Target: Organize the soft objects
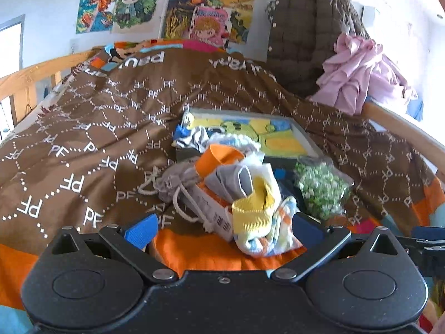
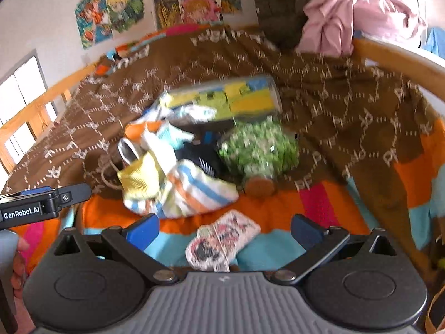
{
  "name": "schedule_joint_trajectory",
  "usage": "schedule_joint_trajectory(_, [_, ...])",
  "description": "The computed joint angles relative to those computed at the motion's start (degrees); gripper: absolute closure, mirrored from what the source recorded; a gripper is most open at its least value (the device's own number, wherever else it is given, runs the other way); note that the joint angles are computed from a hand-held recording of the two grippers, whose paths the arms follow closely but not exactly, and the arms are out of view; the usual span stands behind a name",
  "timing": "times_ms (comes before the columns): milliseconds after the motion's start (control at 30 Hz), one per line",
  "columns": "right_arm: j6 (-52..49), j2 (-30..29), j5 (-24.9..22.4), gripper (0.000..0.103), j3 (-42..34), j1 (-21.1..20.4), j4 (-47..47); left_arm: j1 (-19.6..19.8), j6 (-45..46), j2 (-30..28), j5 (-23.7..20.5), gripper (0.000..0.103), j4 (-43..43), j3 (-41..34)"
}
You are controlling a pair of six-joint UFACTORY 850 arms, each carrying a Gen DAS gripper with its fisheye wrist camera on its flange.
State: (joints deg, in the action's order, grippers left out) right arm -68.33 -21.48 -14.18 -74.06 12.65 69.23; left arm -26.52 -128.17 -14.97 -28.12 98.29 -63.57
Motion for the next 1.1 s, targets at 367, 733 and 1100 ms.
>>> schedule_joint_trajectory(367, [28.6,-3.9,-5.5,0.000,-4.7,1.1,-30.4,0.7,13.7,-3.0,4.3,0.001,-12.4,-3.1])
schedule_joint_trajectory(733, [45.1,-8.5,-10.0,0.000,-9.4,2.6,-48.0,2.2,28.2,-8.0,9.5,0.001,-27.9,-8.3])
schedule_joint_trajectory(1100, [52.0,-12.1,-9.0,0.000,-12.6,3.8,-55.3,5.4,28.5,-12.2,15.1,0.001,-36.1,-11.5])
